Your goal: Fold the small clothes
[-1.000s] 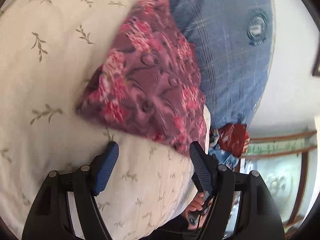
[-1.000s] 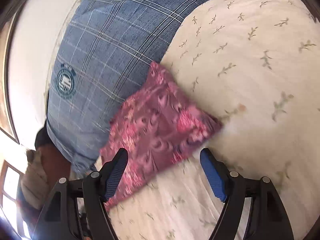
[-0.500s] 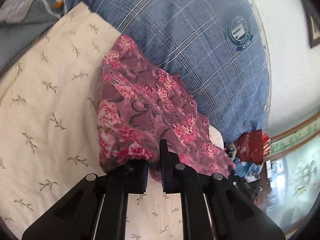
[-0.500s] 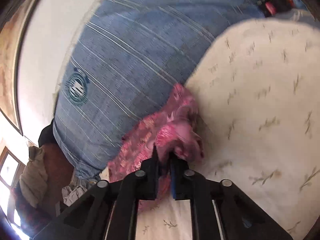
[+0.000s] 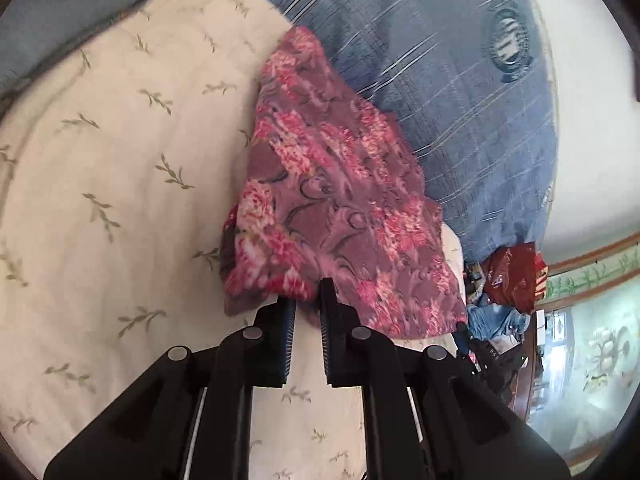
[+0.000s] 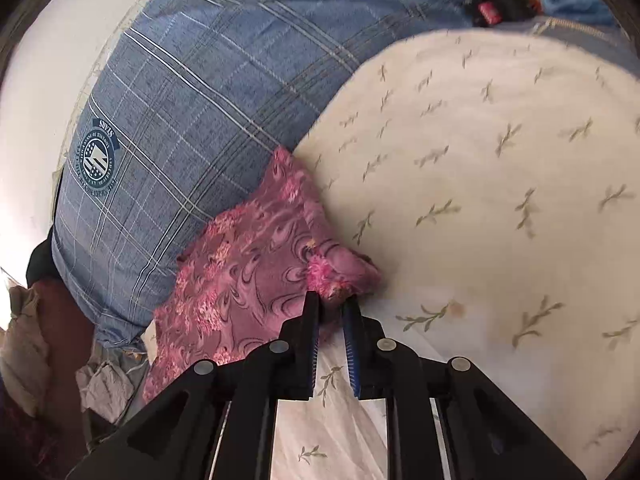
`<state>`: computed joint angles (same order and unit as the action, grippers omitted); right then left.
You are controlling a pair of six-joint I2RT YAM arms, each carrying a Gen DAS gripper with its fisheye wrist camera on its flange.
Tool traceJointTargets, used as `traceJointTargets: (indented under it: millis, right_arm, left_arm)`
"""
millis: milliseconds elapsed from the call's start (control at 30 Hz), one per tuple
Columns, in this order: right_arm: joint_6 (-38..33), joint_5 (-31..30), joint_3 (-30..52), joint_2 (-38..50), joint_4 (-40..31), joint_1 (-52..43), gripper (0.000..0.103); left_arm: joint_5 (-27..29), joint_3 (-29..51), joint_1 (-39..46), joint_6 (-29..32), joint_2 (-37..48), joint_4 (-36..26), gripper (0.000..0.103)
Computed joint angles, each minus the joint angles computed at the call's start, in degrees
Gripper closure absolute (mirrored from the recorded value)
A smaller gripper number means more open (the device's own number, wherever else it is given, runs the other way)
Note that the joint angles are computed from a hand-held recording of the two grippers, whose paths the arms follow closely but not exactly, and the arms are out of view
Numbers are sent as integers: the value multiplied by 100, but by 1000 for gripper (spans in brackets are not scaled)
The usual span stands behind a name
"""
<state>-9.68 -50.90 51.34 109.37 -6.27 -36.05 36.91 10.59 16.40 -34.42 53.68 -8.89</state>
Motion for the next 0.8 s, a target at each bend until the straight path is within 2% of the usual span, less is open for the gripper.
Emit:
traceJointTargets:
  millis: [67,133,200,233,333,367,433,533,567,600,633,700,733,800]
  right_arm:
    - [93,-37,-350,-450,290,-19,68]
    - [253,-15,-707,-853,696,90,58]
    - [455,-13,-1093,-1341,1132,273,57]
    - [556,-50,-1238,-1519,1340,385,56]
    - [627,184,-1486,-1831,1745,897,42]
    - [662,369,-1527,-1801,1964,1141,41]
    - [673,679,-1426,-1545,2132,1521,42]
    - [380,1989,-786,-673,1554,2104,42]
    - [321,2063,-639,-307,1516,2121,41]
    - [318,1782,-779,-199,1924,1989,41]
    - [380,1777,-934,-297,2144,1973,41]
    - [264,1961,-702,-394,1546,2088,37]
    - [318,1942,-694,-475,1504,2080,36]
    - [627,1408,-885,-644,1868,1872,35]
  left_arm:
    - [290,-111,387,86,-765,-459,88]
    - [389,-59,547,23,-1090,-674,80]
    - [265,71,323,-232,-976,-417,78]
    - [135,199,88,-335,-791,-235,77]
    - [-575,705,-710,-457,-11,143,66]
    - [-944,944,-1051,-497,423,324,66]
    - [-1184,1207,-1353,-561,1018,592,66]
    - [-1753,1574,-1694,-703,2238,979,65]
    - [-1751,1629,-1690,-861,2772,1214,66]
    - [-1556,1512,-1594,-897,3017,1628,66]
    - [-1436,1290,-1495,-1007,2974,2054,64]
    - [-1000,1150,-1244,-1039,3000,2312,62]
    - [-731,1044,-1077,-1229,2983,2466,62]
    - [-323,897,-865,-1543,2771,2605,61]
